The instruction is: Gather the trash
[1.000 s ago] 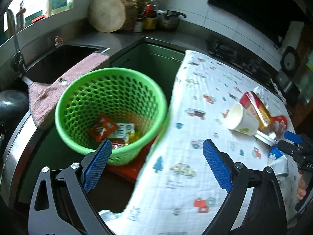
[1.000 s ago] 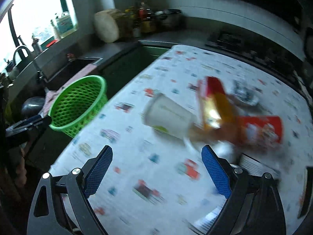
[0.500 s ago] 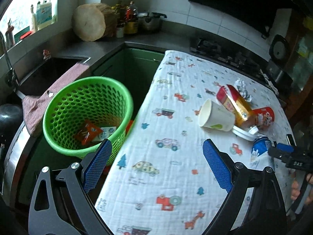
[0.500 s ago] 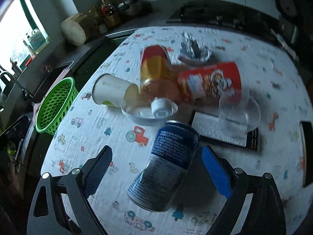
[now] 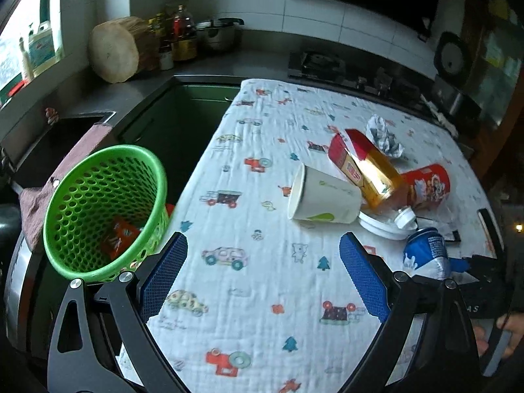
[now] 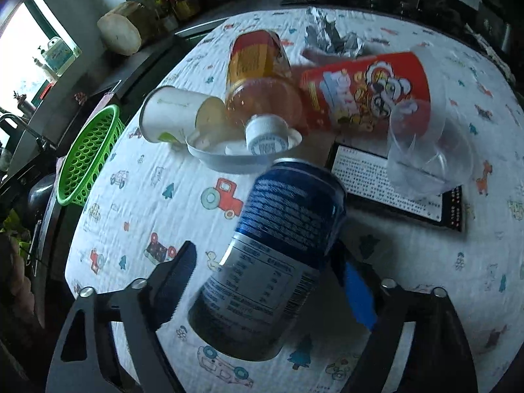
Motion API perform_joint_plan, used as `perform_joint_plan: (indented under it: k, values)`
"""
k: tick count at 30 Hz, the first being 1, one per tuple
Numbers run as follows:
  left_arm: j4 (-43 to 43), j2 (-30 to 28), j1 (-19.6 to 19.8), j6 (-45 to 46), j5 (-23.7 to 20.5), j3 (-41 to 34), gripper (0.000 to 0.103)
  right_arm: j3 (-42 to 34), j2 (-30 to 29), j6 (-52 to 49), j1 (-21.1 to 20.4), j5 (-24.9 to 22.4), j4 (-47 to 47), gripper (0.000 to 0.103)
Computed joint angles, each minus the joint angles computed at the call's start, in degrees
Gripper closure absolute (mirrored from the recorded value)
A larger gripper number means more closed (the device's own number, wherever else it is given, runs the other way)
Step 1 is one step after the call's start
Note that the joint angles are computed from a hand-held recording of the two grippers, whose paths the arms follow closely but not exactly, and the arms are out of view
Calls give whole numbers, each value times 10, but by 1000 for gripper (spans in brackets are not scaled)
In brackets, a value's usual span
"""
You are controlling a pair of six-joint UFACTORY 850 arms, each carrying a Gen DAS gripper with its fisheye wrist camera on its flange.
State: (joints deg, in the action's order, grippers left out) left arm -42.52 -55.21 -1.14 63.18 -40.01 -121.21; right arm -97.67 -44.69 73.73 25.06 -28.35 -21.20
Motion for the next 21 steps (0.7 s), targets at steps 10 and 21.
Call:
perform_joint_plan:
  k: [10,21]
  values:
    - [7,3,-27,5,32,22,10,49,29,-28,-3,51,23,51]
    - [7,-93,-35,-27,-77,-117,30,98,62,0,2,80,-11,51]
